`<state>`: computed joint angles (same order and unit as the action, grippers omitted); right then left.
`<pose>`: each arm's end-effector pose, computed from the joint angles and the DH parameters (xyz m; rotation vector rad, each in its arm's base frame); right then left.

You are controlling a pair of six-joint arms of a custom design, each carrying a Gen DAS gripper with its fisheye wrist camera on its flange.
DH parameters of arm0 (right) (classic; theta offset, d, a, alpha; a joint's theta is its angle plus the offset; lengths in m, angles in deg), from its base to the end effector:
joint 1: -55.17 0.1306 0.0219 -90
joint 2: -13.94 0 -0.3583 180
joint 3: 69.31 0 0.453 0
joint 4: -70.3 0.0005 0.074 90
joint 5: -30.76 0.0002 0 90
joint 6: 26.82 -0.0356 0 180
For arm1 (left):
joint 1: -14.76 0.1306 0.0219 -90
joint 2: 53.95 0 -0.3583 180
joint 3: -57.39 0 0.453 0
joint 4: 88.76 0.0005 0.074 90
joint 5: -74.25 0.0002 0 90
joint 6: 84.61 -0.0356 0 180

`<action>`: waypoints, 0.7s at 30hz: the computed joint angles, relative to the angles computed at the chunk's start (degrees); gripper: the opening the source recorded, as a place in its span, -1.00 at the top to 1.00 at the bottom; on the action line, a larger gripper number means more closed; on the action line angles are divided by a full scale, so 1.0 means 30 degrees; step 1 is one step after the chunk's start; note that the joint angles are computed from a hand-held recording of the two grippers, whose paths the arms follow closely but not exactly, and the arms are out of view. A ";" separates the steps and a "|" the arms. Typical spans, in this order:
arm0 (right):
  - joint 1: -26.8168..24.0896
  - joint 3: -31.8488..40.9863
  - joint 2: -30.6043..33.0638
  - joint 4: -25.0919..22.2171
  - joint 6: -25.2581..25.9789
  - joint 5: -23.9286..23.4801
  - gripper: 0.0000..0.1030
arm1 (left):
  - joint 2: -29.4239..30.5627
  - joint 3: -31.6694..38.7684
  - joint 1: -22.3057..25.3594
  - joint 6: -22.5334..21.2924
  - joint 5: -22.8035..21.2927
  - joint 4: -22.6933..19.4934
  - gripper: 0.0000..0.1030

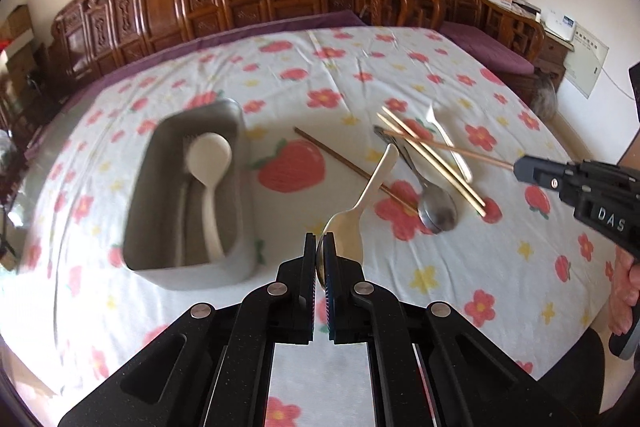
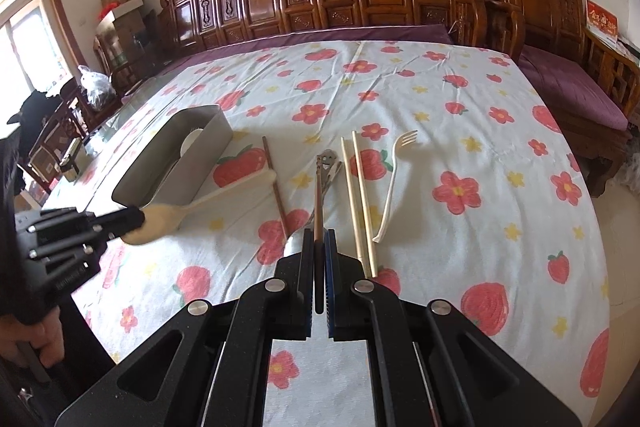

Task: Organize utensils
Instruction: 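Grasp a small white plastic spoon with the left gripper while the right lifts the chopstick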

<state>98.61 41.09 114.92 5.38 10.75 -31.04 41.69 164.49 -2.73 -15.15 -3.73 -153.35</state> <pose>0.4451 0.3976 0.4695 0.3718 2.3597 0.1482 0.5377 -0.1777 0.4900 0.8915 2.3195 -0.2393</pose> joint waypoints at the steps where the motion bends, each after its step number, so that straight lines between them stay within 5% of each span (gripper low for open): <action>1: 0.0049 0.0112 0.0072 0.0022 0.0049 0.0032 0.89 | -0.0002 0.0056 0.0060 -0.0019 0.0014 -0.0007 0.94; 15: 0.0626 0.1881 0.1070 -0.0215 0.0371 0.0623 0.89 | 0.1810 0.3308 0.1417 -0.0112 0.1024 -0.1560 0.94; 21: 0.0569 0.4789 0.2525 -0.0948 0.1093 0.0810 0.89 | 0.3411 0.5816 0.2085 0.0252 0.1244 -0.2514 0.94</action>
